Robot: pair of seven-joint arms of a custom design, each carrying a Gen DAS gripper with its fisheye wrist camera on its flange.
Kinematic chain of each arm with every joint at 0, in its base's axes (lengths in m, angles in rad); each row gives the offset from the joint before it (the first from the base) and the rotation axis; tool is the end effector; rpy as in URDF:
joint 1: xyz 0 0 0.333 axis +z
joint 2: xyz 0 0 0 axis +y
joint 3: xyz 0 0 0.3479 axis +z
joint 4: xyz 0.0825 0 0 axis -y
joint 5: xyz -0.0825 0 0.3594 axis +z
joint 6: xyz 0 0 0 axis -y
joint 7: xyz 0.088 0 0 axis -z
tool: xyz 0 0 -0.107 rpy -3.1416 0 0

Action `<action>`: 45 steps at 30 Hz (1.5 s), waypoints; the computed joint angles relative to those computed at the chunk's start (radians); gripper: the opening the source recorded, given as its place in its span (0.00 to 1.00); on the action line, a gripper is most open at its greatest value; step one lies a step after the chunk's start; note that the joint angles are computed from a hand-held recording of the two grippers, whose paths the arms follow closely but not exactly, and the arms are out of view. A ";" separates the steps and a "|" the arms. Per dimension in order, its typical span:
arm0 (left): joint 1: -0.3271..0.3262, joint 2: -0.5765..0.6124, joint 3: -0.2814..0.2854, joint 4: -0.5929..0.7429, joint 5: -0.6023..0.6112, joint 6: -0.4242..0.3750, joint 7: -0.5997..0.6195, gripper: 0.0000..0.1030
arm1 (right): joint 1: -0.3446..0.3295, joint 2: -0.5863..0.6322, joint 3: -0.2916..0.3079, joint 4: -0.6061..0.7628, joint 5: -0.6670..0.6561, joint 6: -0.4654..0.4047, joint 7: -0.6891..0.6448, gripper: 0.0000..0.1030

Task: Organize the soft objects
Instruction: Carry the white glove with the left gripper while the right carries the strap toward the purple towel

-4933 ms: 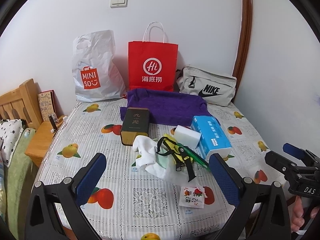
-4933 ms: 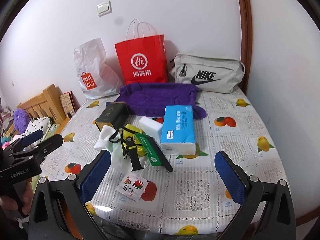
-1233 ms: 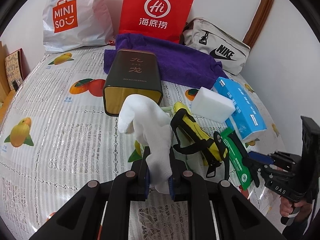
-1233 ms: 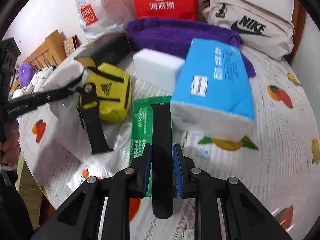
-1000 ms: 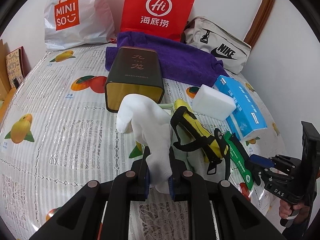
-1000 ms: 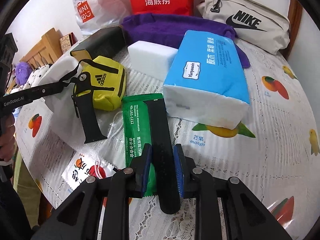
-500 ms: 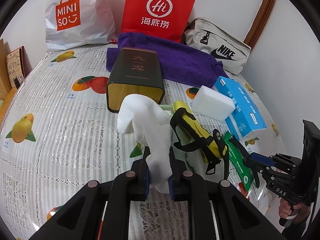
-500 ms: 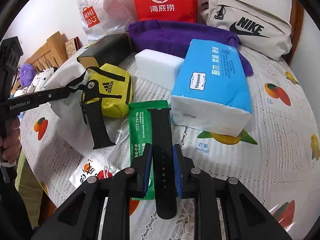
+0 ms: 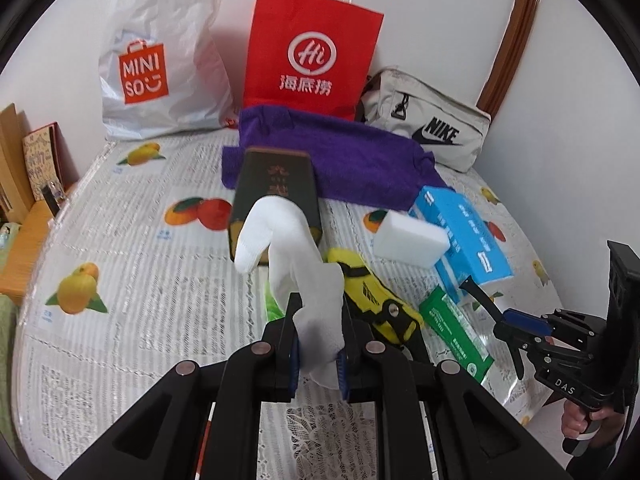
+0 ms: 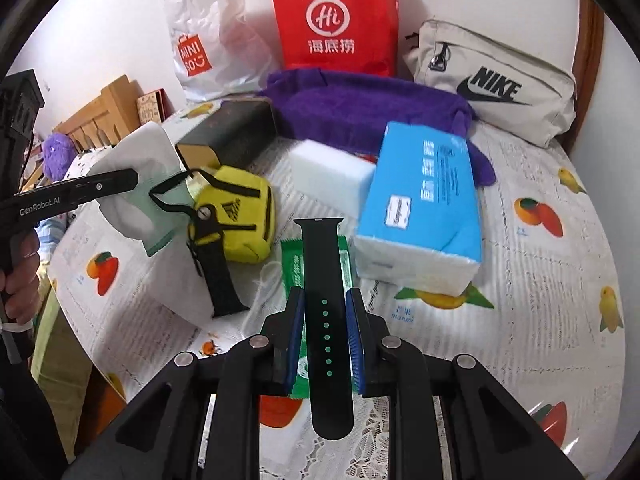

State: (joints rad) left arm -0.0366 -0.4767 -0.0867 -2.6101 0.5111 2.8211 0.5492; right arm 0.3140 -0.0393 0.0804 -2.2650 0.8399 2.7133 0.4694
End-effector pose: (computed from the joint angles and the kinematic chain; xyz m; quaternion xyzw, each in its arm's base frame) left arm 0.3883 -0.0765 0.5241 -0.7916 0.4898 -0.2763 0.2391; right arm 0.4945 0.1775 0.4677 -0.8739 0.3518 -0.0949 0.3217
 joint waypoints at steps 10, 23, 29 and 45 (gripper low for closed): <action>0.011 -0.023 -0.006 0.057 0.017 -0.056 0.014 0.13 | 0.003 -0.009 0.000 0.037 -0.004 0.008 0.022 0.20; 0.042 0.022 -0.002 0.145 0.040 -0.071 0.033 0.13 | -0.013 0.054 -0.001 0.153 -0.053 0.005 0.105 0.20; 0.040 0.068 0.016 0.194 0.030 -0.064 0.073 0.13 | -0.015 0.098 0.004 0.218 -0.075 -0.004 0.137 0.20; 0.047 0.258 0.056 0.368 -0.084 -0.024 0.241 0.13 | -0.028 0.281 0.005 0.479 -0.180 -0.022 0.301 0.20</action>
State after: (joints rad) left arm 0.0106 -0.2191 -0.0311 -2.2423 0.4275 2.7969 0.7898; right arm 0.2864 0.2414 0.0852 -1.7856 0.6603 2.6916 0.7702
